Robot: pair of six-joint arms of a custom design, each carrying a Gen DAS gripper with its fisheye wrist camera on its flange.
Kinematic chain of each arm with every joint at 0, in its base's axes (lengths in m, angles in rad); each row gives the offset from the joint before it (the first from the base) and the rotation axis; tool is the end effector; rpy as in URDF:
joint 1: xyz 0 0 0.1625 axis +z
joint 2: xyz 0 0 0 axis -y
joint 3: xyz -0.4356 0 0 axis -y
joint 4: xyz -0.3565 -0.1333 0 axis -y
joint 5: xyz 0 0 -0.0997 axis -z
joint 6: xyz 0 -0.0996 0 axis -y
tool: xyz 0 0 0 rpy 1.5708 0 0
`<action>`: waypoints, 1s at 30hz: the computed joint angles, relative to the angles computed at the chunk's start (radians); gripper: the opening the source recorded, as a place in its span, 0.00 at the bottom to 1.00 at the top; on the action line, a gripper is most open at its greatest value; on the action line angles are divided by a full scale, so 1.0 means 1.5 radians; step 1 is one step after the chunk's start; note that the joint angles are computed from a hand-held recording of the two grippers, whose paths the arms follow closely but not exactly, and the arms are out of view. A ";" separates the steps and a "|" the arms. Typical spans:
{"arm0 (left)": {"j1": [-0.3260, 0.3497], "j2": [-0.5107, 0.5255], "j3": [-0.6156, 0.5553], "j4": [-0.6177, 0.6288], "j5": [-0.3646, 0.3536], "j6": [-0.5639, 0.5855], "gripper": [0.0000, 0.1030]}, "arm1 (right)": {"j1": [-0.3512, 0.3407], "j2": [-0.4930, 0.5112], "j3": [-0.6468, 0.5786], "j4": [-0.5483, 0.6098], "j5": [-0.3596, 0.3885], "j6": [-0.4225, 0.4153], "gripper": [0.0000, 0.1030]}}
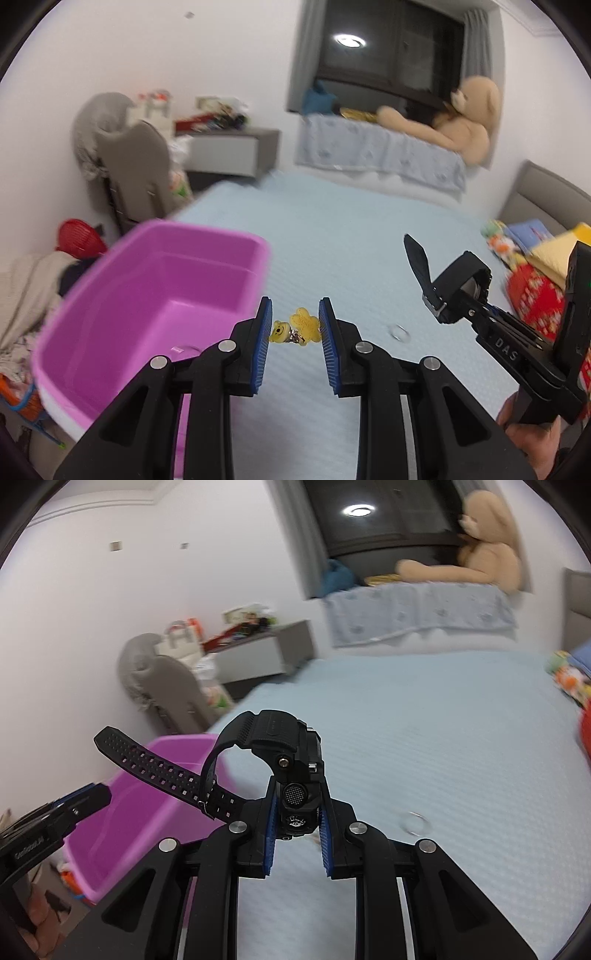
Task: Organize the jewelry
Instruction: 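Carry the watch and charms into the pink tub and open both tools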
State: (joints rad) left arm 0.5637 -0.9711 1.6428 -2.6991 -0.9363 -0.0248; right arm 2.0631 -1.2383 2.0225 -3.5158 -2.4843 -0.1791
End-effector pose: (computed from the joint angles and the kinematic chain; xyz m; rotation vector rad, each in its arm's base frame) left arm -0.4465 -0.5098 0.2722 1.0702 2.4290 -0.9636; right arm 0.2796 -0.4062 0.3896 0.0505 -2.1056 1.4521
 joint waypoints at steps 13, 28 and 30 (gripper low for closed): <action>0.098 -0.029 -0.056 0.106 0.097 -0.066 0.25 | 0.010 0.182 -0.265 0.311 0.125 0.042 0.19; 0.154 0.001 -0.114 0.304 0.149 -0.220 0.83 | -0.023 0.308 -0.446 0.559 0.049 0.075 0.69; 0.152 -0.005 -0.103 0.284 0.153 -0.215 0.85 | -0.019 0.316 -0.454 0.531 0.036 0.050 0.70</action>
State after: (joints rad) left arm 0.7922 -0.9780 1.4877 -2.2738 -0.7068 -0.3475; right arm 2.0343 -0.7642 1.3422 -2.7187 -2.4310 -0.1035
